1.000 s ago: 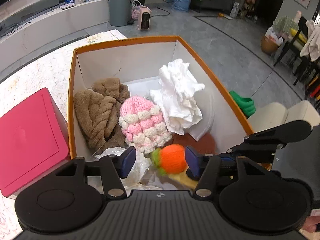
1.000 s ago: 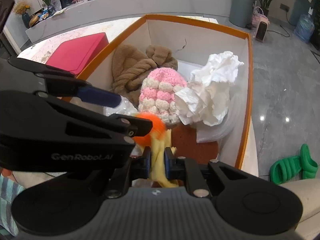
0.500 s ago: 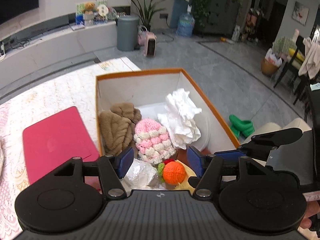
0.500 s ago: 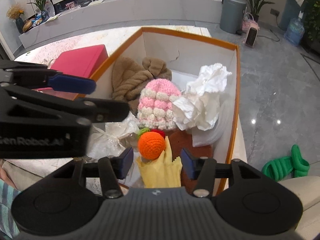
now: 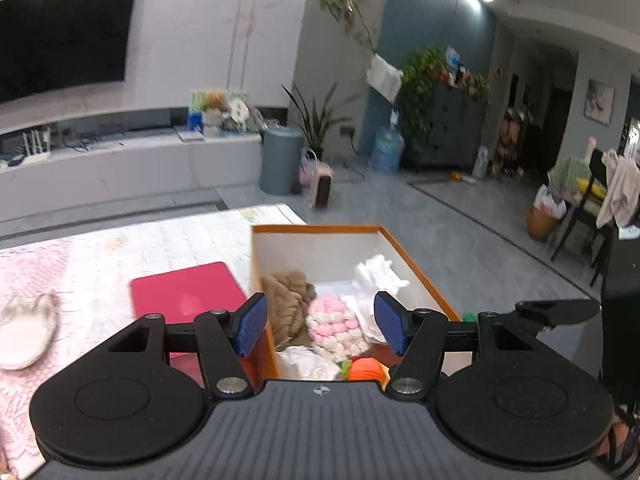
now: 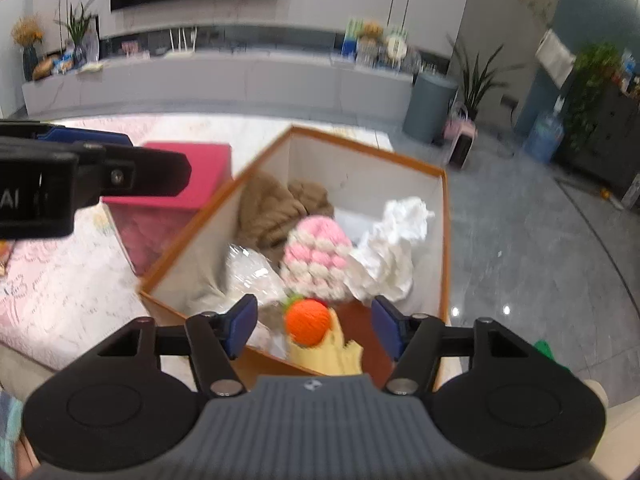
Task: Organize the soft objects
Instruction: 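Withdraw both grippers from the shoebox toward the yellow snack packet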
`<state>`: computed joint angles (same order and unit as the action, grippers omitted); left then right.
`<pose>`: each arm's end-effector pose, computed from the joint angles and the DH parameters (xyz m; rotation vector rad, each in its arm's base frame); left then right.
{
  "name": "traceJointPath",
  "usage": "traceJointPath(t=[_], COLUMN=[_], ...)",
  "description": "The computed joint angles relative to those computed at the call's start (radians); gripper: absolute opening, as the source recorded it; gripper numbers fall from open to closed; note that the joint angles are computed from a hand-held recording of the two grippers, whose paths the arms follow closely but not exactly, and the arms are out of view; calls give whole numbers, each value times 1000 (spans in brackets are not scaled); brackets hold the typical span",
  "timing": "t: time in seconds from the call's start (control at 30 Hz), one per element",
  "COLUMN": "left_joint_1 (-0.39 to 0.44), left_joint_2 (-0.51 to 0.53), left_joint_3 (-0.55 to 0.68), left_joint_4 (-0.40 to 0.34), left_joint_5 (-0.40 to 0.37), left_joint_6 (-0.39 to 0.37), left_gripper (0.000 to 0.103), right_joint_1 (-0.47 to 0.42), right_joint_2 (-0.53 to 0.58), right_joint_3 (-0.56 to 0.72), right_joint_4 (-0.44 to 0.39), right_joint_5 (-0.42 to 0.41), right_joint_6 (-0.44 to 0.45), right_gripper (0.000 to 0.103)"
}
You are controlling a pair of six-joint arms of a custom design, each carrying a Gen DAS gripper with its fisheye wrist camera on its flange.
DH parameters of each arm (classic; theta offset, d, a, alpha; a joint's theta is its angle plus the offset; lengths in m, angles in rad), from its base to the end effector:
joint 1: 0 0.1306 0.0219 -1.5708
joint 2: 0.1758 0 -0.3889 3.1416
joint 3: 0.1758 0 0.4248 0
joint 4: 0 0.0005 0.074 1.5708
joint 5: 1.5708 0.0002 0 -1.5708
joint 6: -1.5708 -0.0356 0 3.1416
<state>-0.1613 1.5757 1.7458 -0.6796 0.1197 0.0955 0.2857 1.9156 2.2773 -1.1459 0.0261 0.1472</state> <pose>0.5972 -0.1020 0.5316 0.1420 2.0836 -0.2809 0.6625 0.1931 0.5408 -0.4933 2.3027 0.0369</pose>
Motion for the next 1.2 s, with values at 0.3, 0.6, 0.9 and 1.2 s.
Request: traceJointPath(t=[0.3, 0.6, 0.9, 1.2], left_joint_1=[51, 135, 249, 390], left_joint_2=[-144, -241, -293, -257], left_joint_3=[-189, -303, -346, -292], left_joint_4=[102, 67, -24, -170], left_joint_5=[-81, -145, -121, -79], left_joint_6=[79, 84, 75, -32], left_gripper=[72, 72, 78, 92], right_joint_1=[73, 163, 239, 288], right_joint_2=[-181, -230, -176, -67], right_joint_3=[-325, -444, -410, -299], right_joint_4=[304, 448, 433, 378], right_joint_5=[-55, -88, -98, -152], right_joint_6=[-109, -145, -142, -94], right_gripper=[64, 65, 66, 71])
